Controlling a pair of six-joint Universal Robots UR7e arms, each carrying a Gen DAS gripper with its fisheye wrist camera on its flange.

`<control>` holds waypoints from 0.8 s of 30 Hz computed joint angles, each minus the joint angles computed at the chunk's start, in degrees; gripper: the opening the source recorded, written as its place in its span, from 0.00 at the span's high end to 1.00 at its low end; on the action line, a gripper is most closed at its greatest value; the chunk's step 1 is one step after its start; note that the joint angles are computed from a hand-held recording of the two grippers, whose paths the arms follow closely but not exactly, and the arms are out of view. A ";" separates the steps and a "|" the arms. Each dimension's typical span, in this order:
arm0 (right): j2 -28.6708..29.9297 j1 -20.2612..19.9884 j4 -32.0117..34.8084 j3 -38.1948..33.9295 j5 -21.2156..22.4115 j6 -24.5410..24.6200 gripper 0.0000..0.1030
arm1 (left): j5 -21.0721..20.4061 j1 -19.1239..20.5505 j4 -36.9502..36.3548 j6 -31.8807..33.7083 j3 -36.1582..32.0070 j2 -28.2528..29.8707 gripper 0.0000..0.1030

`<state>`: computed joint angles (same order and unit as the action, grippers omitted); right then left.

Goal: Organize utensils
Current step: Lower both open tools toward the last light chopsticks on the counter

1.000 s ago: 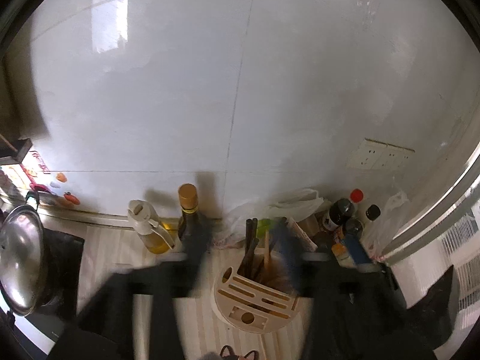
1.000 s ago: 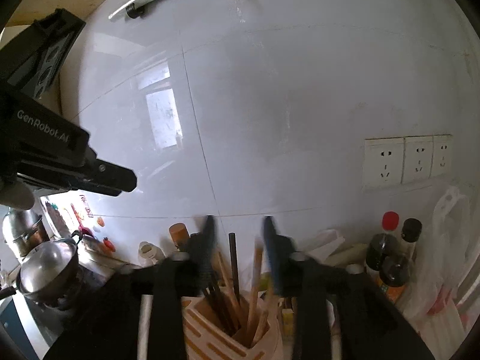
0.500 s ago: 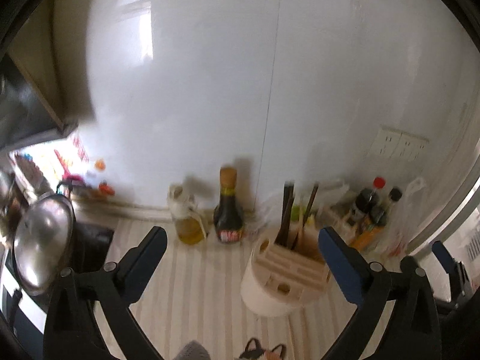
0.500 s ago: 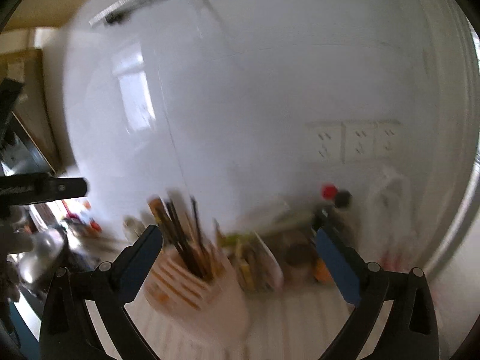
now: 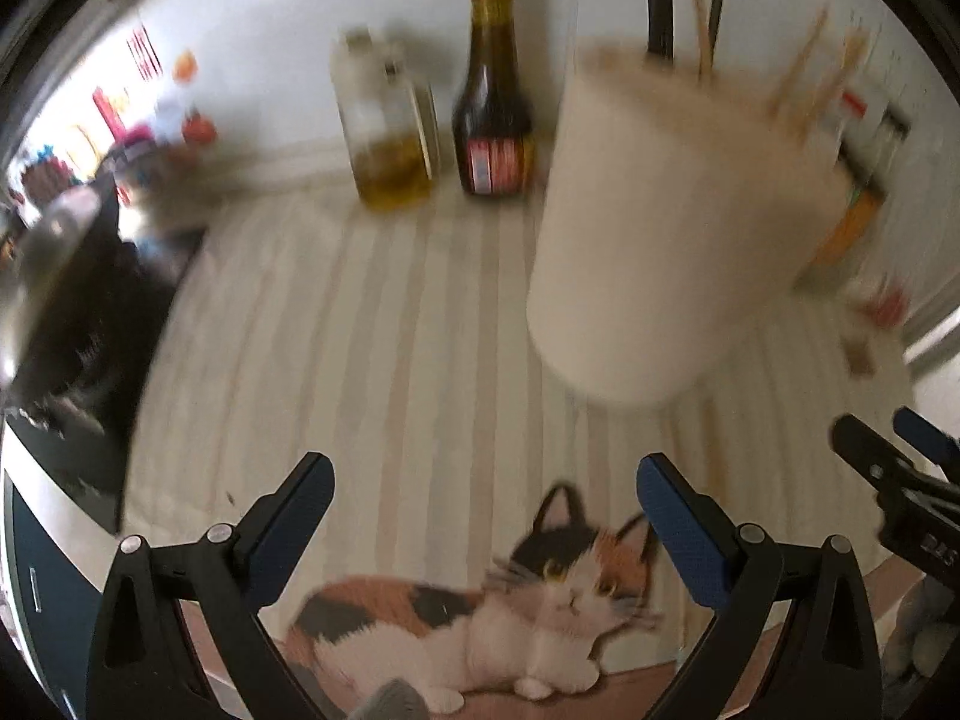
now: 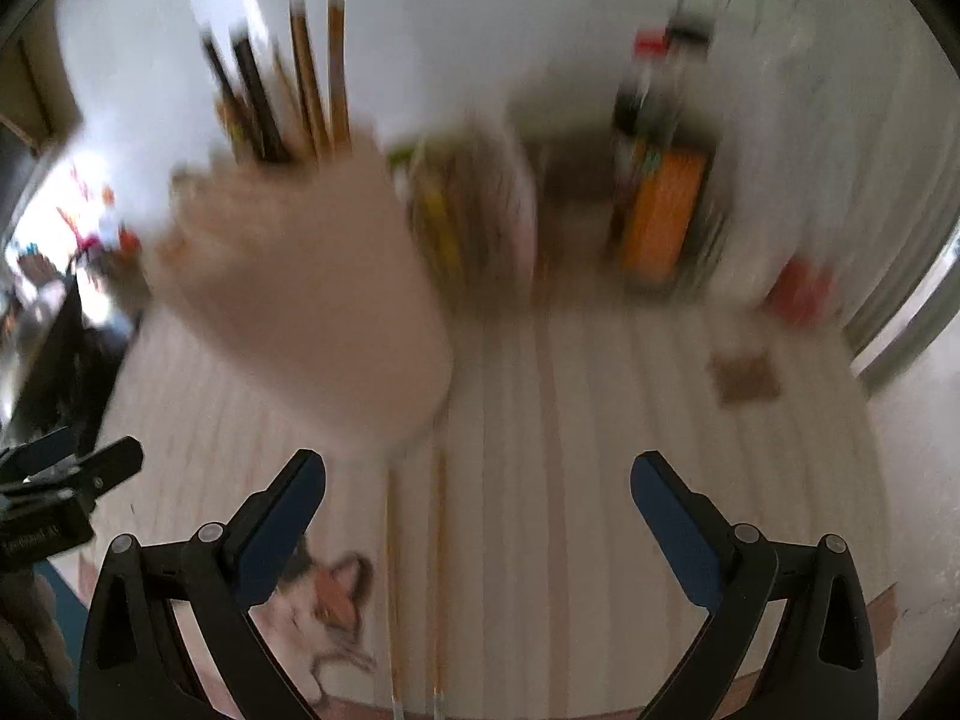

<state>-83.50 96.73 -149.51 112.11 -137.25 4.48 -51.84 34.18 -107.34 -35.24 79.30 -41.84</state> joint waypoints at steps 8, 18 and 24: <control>3.35 -5.25 6.81 1.19 3.39 3.70 0.34 | -2.77 1.21 2.54 -3.04 3.08 1.39 0.00; 7.55 -5.91 10.32 -0.08 1.31 3.77 0.54 | -4.02 1.85 4.88 -3.87 3.04 2.57 0.00; 6.50 -5.80 8.34 2.31 -0.94 3.34 0.92 | -4.51 1.31 4.50 -1.88 1.72 4.15 0.00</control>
<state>-77.00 90.93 -141.17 114.42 -138.19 7.82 -56.35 35.49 -102.84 -37.12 81.02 -37.70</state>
